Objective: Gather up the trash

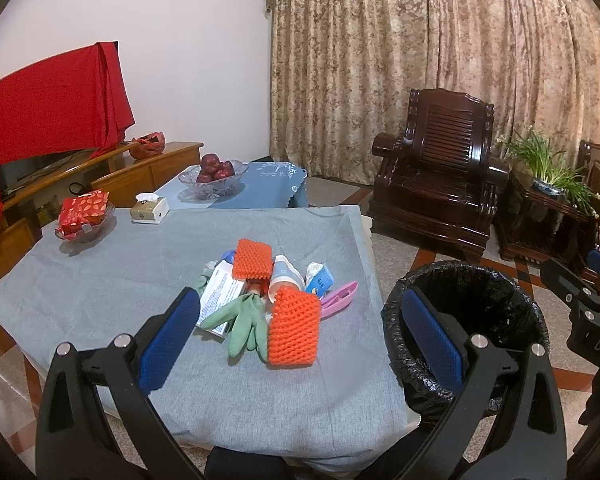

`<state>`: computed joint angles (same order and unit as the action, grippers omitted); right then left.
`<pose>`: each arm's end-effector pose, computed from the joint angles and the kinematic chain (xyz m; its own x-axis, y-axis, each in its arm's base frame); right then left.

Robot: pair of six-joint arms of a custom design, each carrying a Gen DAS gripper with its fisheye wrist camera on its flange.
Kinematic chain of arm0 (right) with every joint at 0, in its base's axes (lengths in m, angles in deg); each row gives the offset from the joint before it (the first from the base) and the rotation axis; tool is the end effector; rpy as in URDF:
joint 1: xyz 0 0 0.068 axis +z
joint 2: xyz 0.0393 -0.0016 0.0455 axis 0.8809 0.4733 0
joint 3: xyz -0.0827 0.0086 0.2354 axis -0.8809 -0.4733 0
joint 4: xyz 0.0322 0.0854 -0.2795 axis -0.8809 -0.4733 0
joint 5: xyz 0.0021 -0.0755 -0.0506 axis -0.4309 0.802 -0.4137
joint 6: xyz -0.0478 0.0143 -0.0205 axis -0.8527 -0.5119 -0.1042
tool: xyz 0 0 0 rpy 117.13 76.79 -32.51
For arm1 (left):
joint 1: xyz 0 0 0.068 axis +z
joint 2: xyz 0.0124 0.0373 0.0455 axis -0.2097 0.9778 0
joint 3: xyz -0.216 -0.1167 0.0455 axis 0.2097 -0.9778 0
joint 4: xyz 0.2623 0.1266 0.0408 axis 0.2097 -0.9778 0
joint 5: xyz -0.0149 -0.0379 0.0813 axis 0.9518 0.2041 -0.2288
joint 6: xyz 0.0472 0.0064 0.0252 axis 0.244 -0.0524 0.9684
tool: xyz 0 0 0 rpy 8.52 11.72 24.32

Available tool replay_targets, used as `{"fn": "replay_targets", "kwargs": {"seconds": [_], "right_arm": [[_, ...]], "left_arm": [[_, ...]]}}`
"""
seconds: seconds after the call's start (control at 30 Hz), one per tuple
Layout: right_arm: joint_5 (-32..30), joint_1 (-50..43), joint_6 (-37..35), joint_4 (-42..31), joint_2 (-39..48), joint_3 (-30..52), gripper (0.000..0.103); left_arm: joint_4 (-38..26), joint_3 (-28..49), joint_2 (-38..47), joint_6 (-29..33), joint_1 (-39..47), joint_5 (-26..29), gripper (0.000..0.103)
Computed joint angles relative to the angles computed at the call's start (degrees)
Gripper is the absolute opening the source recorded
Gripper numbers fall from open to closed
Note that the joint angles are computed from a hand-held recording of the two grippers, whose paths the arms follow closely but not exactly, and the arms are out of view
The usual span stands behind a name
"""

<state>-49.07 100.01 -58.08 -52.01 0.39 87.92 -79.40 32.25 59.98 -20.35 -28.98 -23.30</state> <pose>0.2802 0.1954 0.2255 -0.4132 0.0189 -0.9104 0.0084 0.9998 0.0169 0.2941 -0.0782 0.1902 -0.4829 0.0020 -0.8757 -0.0407 0.9989 0.0248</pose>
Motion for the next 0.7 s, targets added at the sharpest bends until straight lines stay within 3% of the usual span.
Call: {"fn": "replay_targets", "kwargs": {"seconds": [0.7], "right_arm": [[-0.7,-0.7,-0.2,0.2,-0.5,-0.5,0.097]], "left_arm": [[0.9,0.6,1.2,2.4,4.4,3.7,0.098]]}}
